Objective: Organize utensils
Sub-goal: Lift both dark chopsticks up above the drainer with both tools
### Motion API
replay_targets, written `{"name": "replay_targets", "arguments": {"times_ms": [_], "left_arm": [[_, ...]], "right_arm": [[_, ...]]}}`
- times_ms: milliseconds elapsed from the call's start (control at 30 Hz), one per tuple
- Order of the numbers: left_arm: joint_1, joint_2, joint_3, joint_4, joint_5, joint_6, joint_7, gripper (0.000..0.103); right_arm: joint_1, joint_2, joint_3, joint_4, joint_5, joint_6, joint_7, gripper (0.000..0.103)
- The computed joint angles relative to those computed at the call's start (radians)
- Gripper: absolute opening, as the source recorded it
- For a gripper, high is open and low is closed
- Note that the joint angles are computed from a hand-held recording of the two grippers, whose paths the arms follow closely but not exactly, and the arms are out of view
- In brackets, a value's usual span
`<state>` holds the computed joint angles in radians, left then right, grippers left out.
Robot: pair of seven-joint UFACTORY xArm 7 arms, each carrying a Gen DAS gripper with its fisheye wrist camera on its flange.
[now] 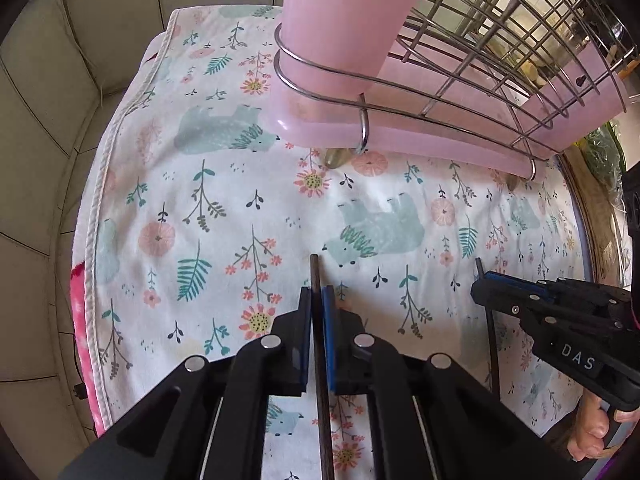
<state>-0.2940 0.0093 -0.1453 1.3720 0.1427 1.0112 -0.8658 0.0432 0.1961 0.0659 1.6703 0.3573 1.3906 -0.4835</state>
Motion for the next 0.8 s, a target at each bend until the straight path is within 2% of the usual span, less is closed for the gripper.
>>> {"name": "replay_targets", "arguments": {"times_ms": [100, 200, 367, 500, 633, 800], "left_arm": [[0.007, -0.002, 0.007, 0.002, -0.022, 0.004, 0.024, 0.005], [0.016, -0.030, 0.010, -0.027, -0.035, -0.025, 0.021, 0.004], [0.033, -0.141, -0.001, -0.134, 0.004, -0.147, -0.035, 0.004], [0.062, -0.233, -0.041, -0.196, 0.107, -0.228, -0.131, 0.004], [0.101, -0.301, -0.089, -0.226, 0.213, -0.289, -0.225, 0.004], [0.153, -0.302, -0.171, -0.163, 0.390, -0.306, -0.358, 0.004]], "right_arm": [[-0.009, 0.002, -0.001, -0.003, 0.028, 0.001, -0.001, 0.006], [-0.045, 0.005, -0.009, 0.001, 0.111, 0.032, -0.020, 0.004], [-0.082, -0.067, -0.024, -0.077, 0.226, -0.028, -0.102, 0.004], [-0.103, -0.136, -0.050, -0.138, 0.324, -0.097, -0.182, 0.004], [-0.127, -0.165, -0.081, -0.143, 0.423, -0.139, -0.257, 0.004], [-0.144, -0.210, -0.114, -0.158, 0.537, -0.199, -0.342, 0.004]]}}
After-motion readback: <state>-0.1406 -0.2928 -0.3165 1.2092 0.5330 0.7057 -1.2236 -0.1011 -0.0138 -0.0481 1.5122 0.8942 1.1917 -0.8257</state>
